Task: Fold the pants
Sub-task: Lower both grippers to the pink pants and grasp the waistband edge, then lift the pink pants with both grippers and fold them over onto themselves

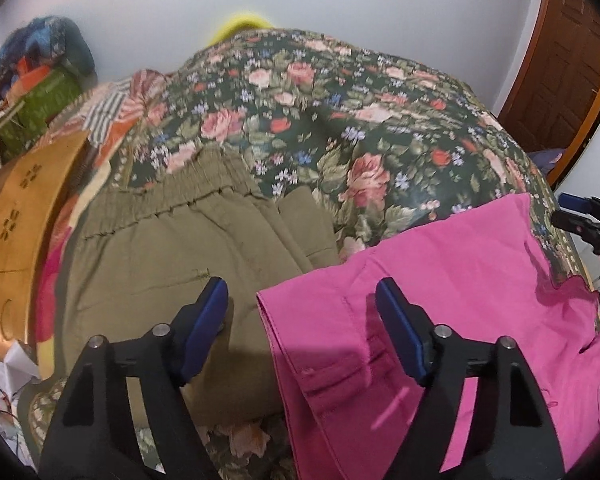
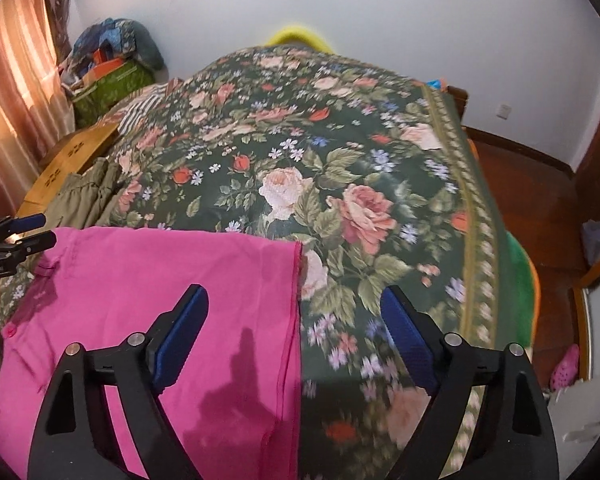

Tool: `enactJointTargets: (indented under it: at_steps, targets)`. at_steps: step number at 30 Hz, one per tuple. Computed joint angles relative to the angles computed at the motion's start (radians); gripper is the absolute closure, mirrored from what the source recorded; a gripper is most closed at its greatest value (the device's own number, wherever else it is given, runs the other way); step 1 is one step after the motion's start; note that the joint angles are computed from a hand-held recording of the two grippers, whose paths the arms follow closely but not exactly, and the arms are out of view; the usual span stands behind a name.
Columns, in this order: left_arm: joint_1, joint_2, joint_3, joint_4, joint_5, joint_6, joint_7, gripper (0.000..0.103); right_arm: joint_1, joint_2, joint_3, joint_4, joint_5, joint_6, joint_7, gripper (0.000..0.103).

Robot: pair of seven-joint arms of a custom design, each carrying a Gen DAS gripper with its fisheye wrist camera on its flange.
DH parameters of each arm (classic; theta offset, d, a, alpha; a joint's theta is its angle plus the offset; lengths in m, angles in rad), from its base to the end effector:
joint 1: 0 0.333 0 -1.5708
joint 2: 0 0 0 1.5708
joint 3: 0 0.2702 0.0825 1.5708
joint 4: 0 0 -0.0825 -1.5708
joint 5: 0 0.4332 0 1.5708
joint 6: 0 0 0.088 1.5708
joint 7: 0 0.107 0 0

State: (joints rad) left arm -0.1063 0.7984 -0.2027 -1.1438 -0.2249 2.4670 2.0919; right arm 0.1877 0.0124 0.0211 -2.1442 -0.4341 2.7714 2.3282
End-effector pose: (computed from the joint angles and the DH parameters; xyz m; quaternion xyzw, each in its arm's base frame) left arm 0.7898 -0.1988 0.3418 -0.4482 0.8411 -0.2828 0.1083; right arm 0.6065 0.1471 0.3914 -0.6016 0.7298 -0.2167 0.2420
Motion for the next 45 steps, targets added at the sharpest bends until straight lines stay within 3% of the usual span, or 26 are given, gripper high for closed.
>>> enactJointTargets:
  at_steps: [4,8,10,14,16,18,20,26,31,35,37,40,45]
  targets:
    - [0.000,0.071,-0.006,0.103,-0.004,-0.096,-0.006,0.040,-0.015,0.074,0.001,0.061,0.137,0.015,-0.142,0.033]
    - [-0.001,0.097,-0.009,0.137,-0.007,-0.119,-0.003,0.044,-0.039,0.134,0.024,0.110,0.340,0.011,-0.310,0.044]
    - [0.006,0.097,-0.016,0.134,-0.015,-0.119,0.011,0.045,-0.059,0.152,0.049,0.121,0.461,0.006,-0.407,0.055]
    - [0.015,0.116,-0.022,0.161,-0.032,-0.135,0.020,0.056,-0.040,0.168,0.033,0.133,0.458,0.017,-0.399,0.062]
    - [0.023,0.128,-0.032,0.183,-0.048,-0.159,0.025,0.067,-0.048,0.175,0.041,0.143,0.495,0.024,-0.428,0.087]
    - [0.024,0.118,-0.032,0.171,-0.052,-0.158,0.033,0.073,-0.059,0.182,0.051,0.153,0.540,0.025,-0.462,0.096]
    - [0.018,0.071,-0.022,0.103,-0.045,-0.105,0.034,0.082,-0.060,0.182,0.053,0.148,0.561,0.060,-0.484,0.096]
    - [0.028,0.012,-0.036,0.053,-0.070,-0.049,0.067,0.083,-0.035,0.151,0.027,0.123,0.489,0.156,-0.416,0.098]
    - [0.007,0.067,-0.025,0.177,-0.061,-0.055,0.036,0.083,0.007,0.151,-0.035,0.176,0.285,0.153,-0.247,0.099]
    - [-0.004,0.169,-0.032,0.361,-0.059,-0.119,-0.005,0.083,-0.002,0.158,-0.040,0.213,0.223,0.159,-0.179,0.099]
    - [0.001,0.178,-0.046,0.389,-0.066,-0.120,0.008,0.083,0.003,0.158,-0.050,0.227,0.176,0.171,-0.138,0.099]
    - [0.028,0.133,-0.077,0.340,-0.106,-0.107,0.048,0.083,0.002,0.136,-0.049,0.223,0.135,0.193,-0.106,0.099]
    - [0.096,-0.060,-0.118,0.077,-0.205,-0.052,0.166,0.083,-0.003,0.048,-0.033,0.148,0.111,0.240,-0.077,0.099]
